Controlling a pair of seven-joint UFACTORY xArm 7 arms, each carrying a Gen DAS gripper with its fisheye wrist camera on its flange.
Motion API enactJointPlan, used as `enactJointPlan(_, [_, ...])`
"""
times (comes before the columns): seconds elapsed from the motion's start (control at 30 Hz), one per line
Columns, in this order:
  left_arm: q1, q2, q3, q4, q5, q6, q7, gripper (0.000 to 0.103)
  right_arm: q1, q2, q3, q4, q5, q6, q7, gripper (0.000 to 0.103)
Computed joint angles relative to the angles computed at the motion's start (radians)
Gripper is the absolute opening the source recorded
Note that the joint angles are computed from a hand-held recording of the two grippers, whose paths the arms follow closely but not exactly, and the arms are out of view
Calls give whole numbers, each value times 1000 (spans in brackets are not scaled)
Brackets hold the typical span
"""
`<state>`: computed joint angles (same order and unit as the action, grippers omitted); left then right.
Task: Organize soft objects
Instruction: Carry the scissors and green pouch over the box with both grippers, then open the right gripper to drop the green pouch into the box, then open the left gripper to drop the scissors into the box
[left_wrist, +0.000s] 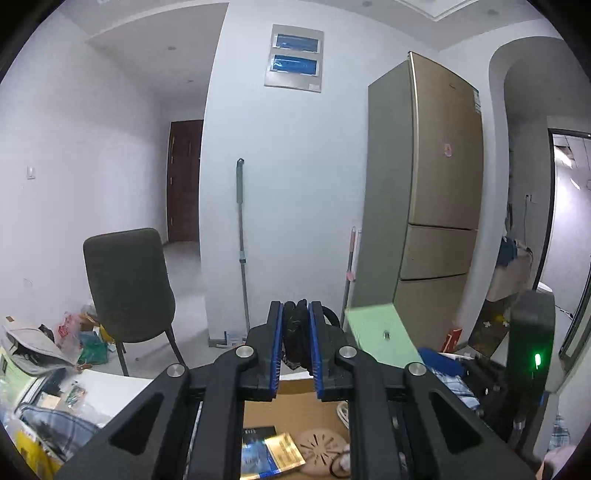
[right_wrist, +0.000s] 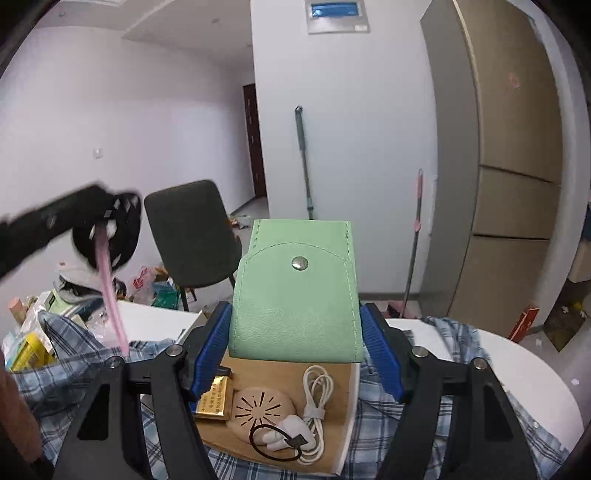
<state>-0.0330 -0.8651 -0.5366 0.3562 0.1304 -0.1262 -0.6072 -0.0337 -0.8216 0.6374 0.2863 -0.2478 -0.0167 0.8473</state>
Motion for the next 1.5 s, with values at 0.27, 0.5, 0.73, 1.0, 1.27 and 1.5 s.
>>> enactJointPlan(0.27, [148, 162, -99, 0, -24, -133, 24, 14, -111, 208, 89, 7, 8, -146, -54, 69])
enactJointPlan(0.5, [206, 205, -178, -17, -77, -151, 70, 14, -193, 285, 205, 19, 67, -165, -106, 69])
enactJointPlan(0.73, [183, 193, -174, -30, -101, -149, 73, 14, -225, 327, 233, 24, 99, -168, -148, 88])
enactJointPlan(1.0, [154, 243, -160, -20, -107, -143, 95, 14, -198, 205, 197, -3, 128, -91, -132, 94])
enactJointPlan(1.27, [305, 383, -326, 43, -103, -128, 145, 14, -133, 268, 41, -4, 22, -29, -150, 94])
enactJointPlan(1.5, [410, 403, -448, 62, -97, -127, 138, 32, -104, 254, -6, -9, -3, -27, -140, 94])
